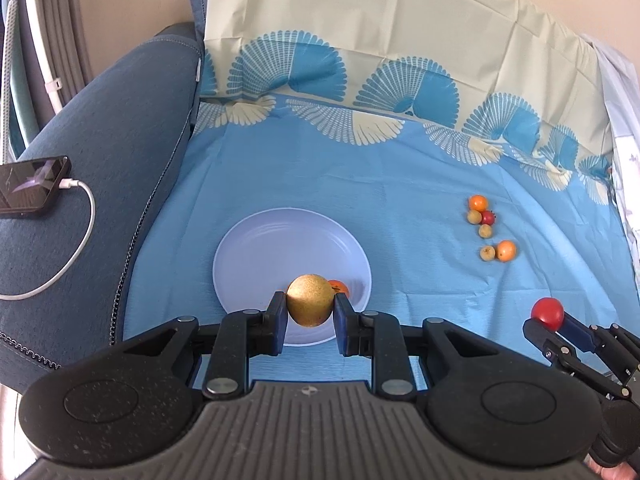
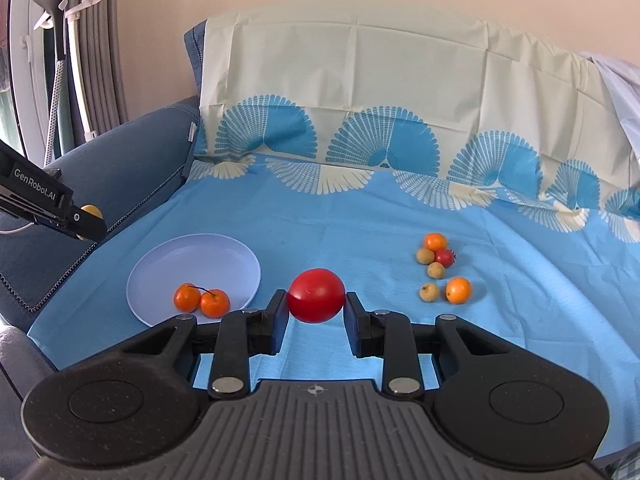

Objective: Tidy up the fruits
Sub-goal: 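Carry the yellow-brown fruit with the left tool while the right tool carries the tomato to the plate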

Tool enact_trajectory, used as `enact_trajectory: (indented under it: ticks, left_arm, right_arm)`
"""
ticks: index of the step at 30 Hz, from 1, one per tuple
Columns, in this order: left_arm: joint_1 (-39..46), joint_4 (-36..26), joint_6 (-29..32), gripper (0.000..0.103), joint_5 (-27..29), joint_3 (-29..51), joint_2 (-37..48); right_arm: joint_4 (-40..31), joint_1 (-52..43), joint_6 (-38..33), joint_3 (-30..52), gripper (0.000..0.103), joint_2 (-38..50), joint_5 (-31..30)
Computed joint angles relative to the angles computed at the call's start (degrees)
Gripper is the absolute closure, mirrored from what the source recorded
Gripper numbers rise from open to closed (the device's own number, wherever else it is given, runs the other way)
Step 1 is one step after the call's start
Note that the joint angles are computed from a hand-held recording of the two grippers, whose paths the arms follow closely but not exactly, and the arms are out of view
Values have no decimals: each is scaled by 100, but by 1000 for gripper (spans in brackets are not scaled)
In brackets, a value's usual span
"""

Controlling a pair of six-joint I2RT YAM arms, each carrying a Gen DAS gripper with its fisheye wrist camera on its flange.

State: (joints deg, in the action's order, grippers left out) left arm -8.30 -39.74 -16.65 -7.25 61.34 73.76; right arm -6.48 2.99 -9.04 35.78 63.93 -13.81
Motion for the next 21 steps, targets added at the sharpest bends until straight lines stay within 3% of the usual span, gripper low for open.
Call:
enact_trajectory:
  ticks: [16, 21]
  left_arm:
    - [419, 263, 315, 76, 298, -81, 214]
    - [697, 380, 363, 76, 628, -80, 349]
  right_arm:
    - [83, 580, 234, 293, 72, 447, 455]
    - [151, 795, 285, 393, 72, 675, 543]
